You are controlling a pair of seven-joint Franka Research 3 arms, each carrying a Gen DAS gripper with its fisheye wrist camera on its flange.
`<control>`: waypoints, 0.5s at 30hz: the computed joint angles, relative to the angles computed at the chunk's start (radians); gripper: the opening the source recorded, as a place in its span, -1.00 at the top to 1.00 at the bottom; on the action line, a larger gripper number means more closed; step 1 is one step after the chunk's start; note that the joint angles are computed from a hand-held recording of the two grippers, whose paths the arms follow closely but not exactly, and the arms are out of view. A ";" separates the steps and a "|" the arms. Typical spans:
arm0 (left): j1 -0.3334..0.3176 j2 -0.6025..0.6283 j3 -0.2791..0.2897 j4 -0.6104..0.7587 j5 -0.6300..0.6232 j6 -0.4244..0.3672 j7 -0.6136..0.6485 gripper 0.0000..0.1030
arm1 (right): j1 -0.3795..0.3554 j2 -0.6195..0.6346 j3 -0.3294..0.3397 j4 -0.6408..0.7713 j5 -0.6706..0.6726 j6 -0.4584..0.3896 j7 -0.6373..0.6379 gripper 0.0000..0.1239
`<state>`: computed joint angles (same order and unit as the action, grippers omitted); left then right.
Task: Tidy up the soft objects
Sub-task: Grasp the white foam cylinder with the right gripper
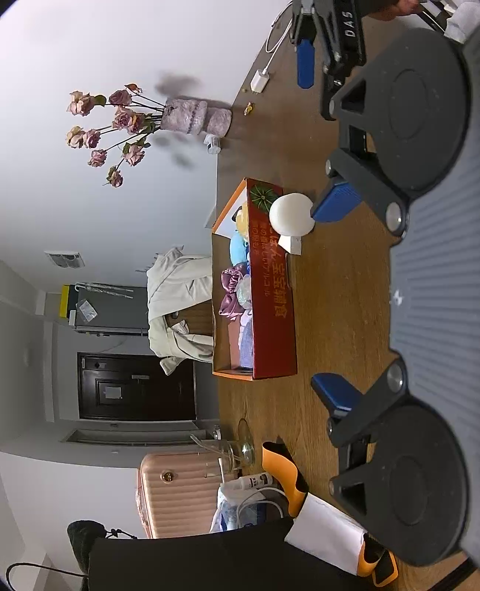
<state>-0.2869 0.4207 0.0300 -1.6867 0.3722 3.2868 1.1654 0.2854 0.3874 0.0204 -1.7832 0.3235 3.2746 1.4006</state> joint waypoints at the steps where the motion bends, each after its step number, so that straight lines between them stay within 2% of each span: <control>1: 0.005 0.004 -0.009 0.007 -0.001 -0.005 0.002 -0.76 | -0.021 0.001 0.024 -0.001 0.002 0.004 -0.003 -0.47; 3: 0.024 0.017 -0.036 0.025 0.004 -0.020 0.013 -0.76 | -0.079 0.007 0.089 0.004 -0.001 0.009 -0.018 -0.47; 5: 0.025 0.032 -0.040 0.047 0.008 -0.037 0.016 -0.76 | -0.053 0.017 0.058 0.018 0.000 0.002 -0.016 -0.47; 9: 0.073 0.075 -0.104 0.107 0.007 -0.083 0.037 -0.76 | -0.047 0.058 0.041 0.083 0.000 -0.034 -0.012 -0.46; 13: 0.113 0.141 -0.166 0.201 -0.004 -0.148 0.079 -0.76 | -0.033 0.139 0.008 0.212 -0.018 -0.104 -0.007 -0.44; 15: 0.120 0.184 -0.184 0.266 -0.017 -0.189 0.100 -0.76 | -0.046 0.197 0.016 0.305 -0.027 -0.144 -0.012 -0.43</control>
